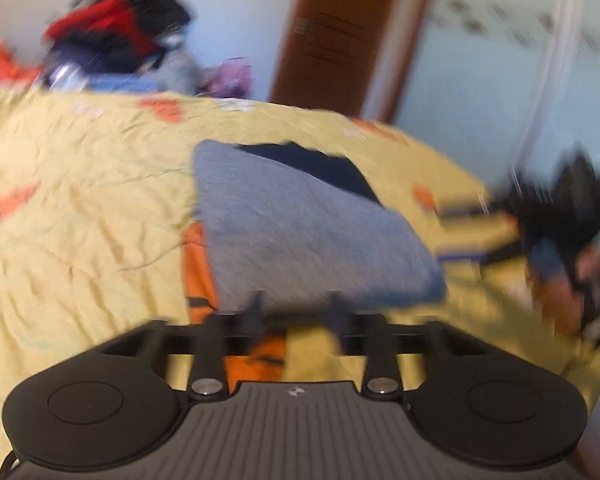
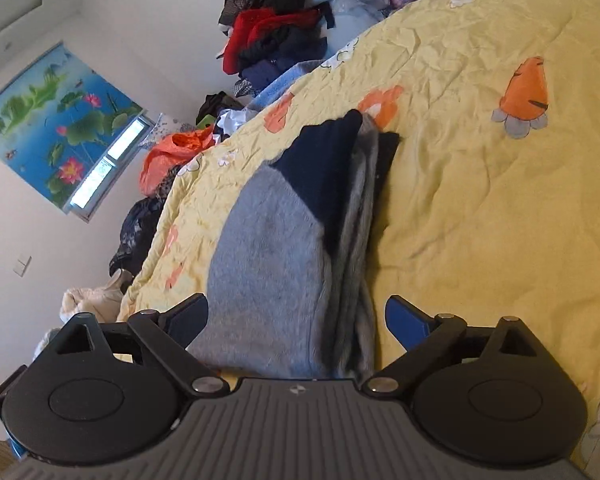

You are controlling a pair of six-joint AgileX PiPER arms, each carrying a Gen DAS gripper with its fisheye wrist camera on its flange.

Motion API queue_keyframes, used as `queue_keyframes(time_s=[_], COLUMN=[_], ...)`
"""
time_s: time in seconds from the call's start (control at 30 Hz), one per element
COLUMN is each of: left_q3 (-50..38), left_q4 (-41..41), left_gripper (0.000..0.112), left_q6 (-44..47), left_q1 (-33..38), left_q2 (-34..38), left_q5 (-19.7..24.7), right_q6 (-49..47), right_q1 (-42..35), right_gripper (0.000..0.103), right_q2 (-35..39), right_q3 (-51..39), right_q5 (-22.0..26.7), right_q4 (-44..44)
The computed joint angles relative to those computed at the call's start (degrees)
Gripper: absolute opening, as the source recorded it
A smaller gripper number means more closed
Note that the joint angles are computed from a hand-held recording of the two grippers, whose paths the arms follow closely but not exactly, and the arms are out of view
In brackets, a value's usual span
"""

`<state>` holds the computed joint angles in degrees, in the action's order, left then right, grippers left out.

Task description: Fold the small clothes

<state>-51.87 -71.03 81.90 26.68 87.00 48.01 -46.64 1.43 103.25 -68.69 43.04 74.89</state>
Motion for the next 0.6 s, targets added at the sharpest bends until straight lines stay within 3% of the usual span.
queue_keyframes(time_s=[0.03, 0.13, 0.27, 0.33, 0.37, 0.43, 0.47, 0.6], left_q3=[-2.2, -9.9, -15.5, -18.3, -19.4, -20.7, -22.1, -21.1], left_q4=[0.2, 2.2, 2.4, 3.2, 4.8, 8.1, 10.0, 11.5], left_gripper=[0.092, 0.09, 0.09, 0.074, 0.067, 0.022, 0.021, 0.014], left_q6=[-4.7, -17.9, -23.7, -25.8, -27.8, -31.6, -34.2, -34.6], left_q1=[0.2, 1.6, 1.4, 0.1, -1.2, -3.3, -3.8, -3.8], left_q2=[2.7, 12.2, 16.9, 19.2, 19.7, 19.7, 20.4, 16.2], left_q5=[-0.5, 2.7, 9.5, 13.1, 12.5, 9.9, 10.3, 9.8], right_q6=[2.4, 2.5, 1.7, 2.7, 3.4, 8.5, 9.3, 7.2], right_q1=[0.0, 0.2, -1.3, -1.4, -0.9, 0.3, 0.5, 0.6], right_gripper=[0.09, 0.084, 0.079, 0.069, 0.061, 0.033, 0.024, 0.022], right_q2=[1.0, 1.9, 3.6, 5.9, 6.5, 8.1, 8.8, 6.7], right_q3=[-1.3, -1.4, -1.7, -3.3, -4.1, -7.3, -8.3, -8.7], right_q5=[0.6, 1.1, 6.0, 8.9, 8.9, 8.5, 8.7, 9.9], right_q4=[-2.3, -4.3, -1.8, -0.7, -1.1, -5.5, -6.6, -7.3])
